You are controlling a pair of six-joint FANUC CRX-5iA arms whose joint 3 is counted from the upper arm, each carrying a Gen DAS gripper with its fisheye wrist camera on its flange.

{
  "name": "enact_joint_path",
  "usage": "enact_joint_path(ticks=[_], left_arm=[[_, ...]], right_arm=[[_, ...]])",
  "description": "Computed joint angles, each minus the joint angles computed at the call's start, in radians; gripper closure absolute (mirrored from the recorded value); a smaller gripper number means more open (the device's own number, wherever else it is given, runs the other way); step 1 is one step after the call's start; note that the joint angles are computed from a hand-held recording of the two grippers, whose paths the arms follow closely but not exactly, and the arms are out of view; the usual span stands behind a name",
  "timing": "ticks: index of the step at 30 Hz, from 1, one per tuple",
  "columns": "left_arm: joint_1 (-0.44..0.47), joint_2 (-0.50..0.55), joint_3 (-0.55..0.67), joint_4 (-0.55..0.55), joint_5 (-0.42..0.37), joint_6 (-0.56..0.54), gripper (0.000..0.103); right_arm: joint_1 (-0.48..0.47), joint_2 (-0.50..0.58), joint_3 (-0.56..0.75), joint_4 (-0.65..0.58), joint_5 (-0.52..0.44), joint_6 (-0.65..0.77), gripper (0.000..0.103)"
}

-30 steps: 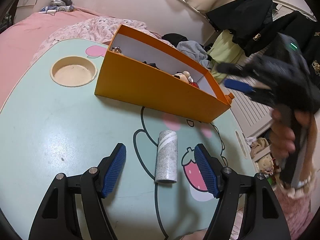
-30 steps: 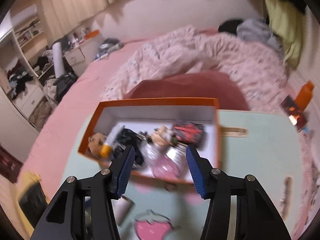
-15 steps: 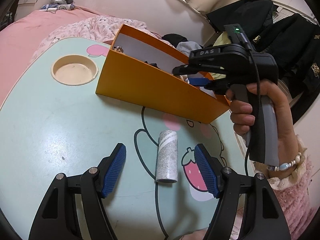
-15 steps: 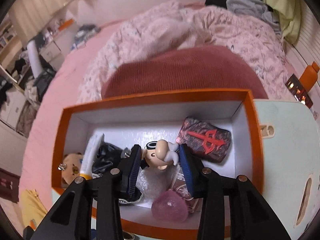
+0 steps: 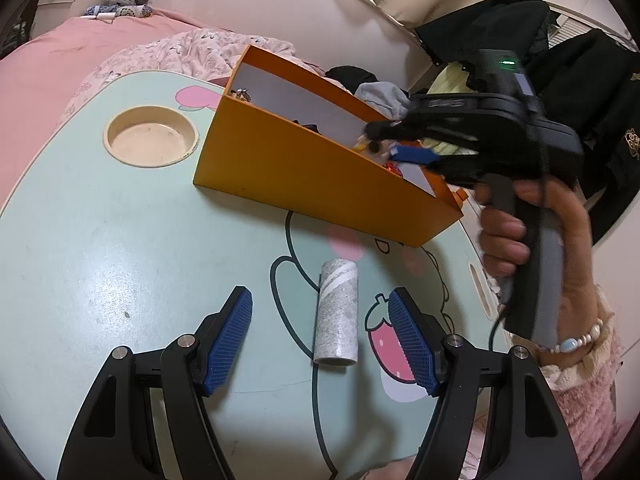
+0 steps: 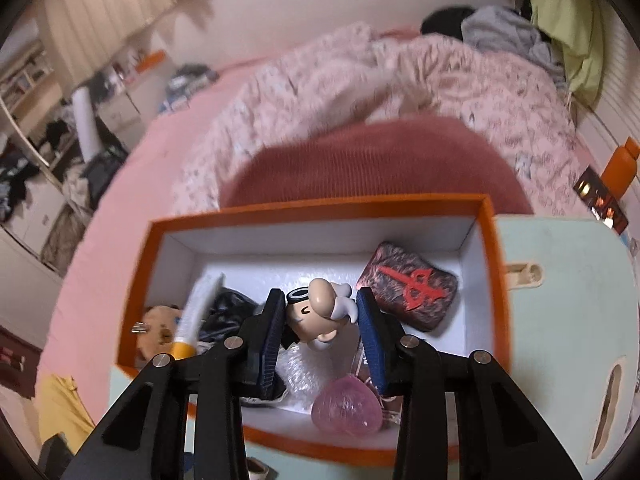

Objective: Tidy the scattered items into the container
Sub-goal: 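Grasp the white cartoon figurine inside the orange box with the right gripper, then lower the figurine onto the table with the right gripper and release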

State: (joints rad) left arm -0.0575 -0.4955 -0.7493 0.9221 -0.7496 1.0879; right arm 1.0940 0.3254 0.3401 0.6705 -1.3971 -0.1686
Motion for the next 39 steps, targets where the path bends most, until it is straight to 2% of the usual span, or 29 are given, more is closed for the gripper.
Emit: enact_joint_path(ticks=[7, 12, 19, 25, 29, 32, 34, 37, 39], left_arm=[[-0.001, 0.005, 0.004, -0.003, 0.002, 0.007, 0.032], [-0.002, 0.009, 0.011, -0.012, 0.003, 0.014, 0.032], [-0.013, 0.013, 0.017, -0.031, 0.013, 0.032, 0.032], [-0.015, 0.012, 0.018, -0.034, 0.015, 0.036, 0.032], [-0.015, 0.012, 0.017, -0.033, 0.015, 0.036, 0.032], [-0.015, 0.012, 0.017, -0.036, 0.015, 0.036, 0.032], [-0.014, 0.012, 0.017, -0.036, 0.015, 0.036, 0.032], [-0.019, 0.011, 0.017, -0.037, 0.021, 0.042, 0.032], [-0.024, 0.0, 0.007, -0.021, 0.037, 0.03, 0.032]], right_arm=[[0.144, -0.1, -0.158, 0.277, -0.004, -0.185, 0.068], [0.234, -0.17, -0.276, 0.343, 0.022, -0.322, 0.067], [0.278, -0.16, -0.323, 0.242, -0.019, -0.379, 0.067], [0.267, -0.142, -0.367, 0.173, 0.006, -0.445, 0.067], [0.267, -0.147, -0.395, 0.182, 0.031, -0.48, 0.067], [0.276, -0.151, -0.419, 0.216, 0.031, -0.53, 0.056], [0.288, -0.148, -0.433, 0.241, 0.016, -0.57, 0.053], [0.314, -0.141, -0.443, 0.307, -0.035, -0.633, 0.044], [0.329, -0.136, -0.451, 0.354, -0.076, -0.672, 0.026]])
